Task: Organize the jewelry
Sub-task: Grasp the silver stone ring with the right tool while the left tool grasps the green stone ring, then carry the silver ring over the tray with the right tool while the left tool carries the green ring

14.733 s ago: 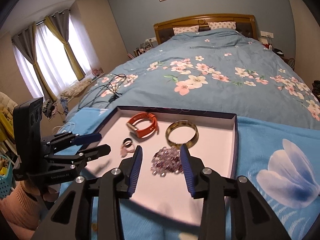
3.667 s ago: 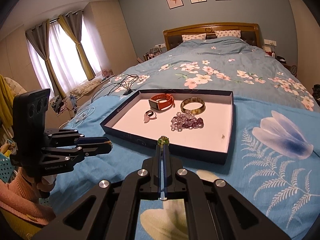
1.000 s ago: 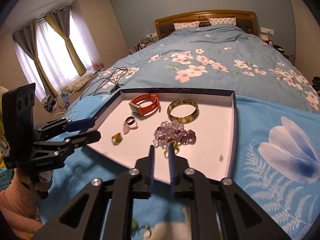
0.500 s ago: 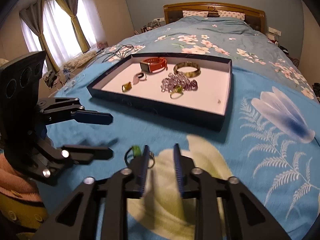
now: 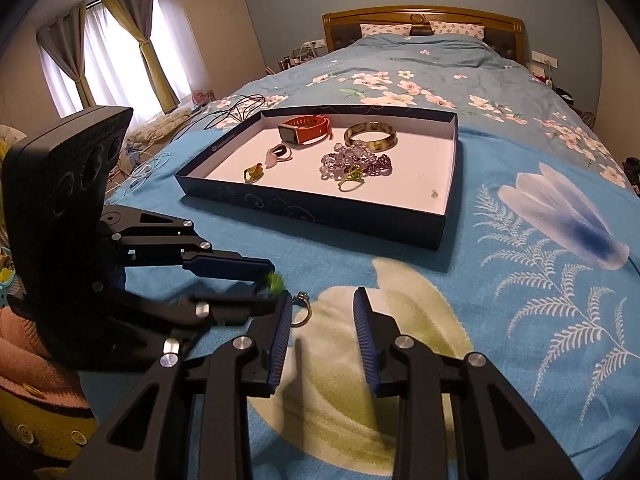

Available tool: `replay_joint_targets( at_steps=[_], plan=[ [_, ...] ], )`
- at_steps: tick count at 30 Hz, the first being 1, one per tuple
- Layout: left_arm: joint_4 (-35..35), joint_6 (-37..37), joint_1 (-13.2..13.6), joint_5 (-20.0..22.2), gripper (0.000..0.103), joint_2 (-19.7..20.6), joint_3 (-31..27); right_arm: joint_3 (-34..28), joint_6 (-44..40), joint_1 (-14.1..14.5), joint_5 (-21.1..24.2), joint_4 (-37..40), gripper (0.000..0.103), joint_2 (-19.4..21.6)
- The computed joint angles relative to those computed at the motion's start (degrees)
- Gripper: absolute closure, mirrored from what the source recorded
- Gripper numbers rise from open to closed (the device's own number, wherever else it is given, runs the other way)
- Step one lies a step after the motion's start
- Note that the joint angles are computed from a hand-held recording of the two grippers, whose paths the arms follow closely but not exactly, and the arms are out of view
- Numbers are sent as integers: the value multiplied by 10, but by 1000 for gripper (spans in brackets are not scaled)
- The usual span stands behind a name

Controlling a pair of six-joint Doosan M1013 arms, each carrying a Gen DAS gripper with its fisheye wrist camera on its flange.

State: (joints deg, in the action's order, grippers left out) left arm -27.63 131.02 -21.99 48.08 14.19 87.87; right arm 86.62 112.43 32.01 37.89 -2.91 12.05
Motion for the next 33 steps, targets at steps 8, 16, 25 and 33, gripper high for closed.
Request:
replay_joint_targets(
  at_steps=[8,16,25,33],
  plan=[
    [-26,-11,19,-9,86,-9,9,-24,-8,14,35,-22,72,18],
    [-45,-19,39,-10,86,-15,16,-48,5,31,76,-77,70,36],
    [-41,-21,42,-1,82,-11,16,-49,2,32,76,-78,87,37],
    [-26,-35,39,-3,87,-9,13,-45,6,31,63,-66,87,34]
  ],
)
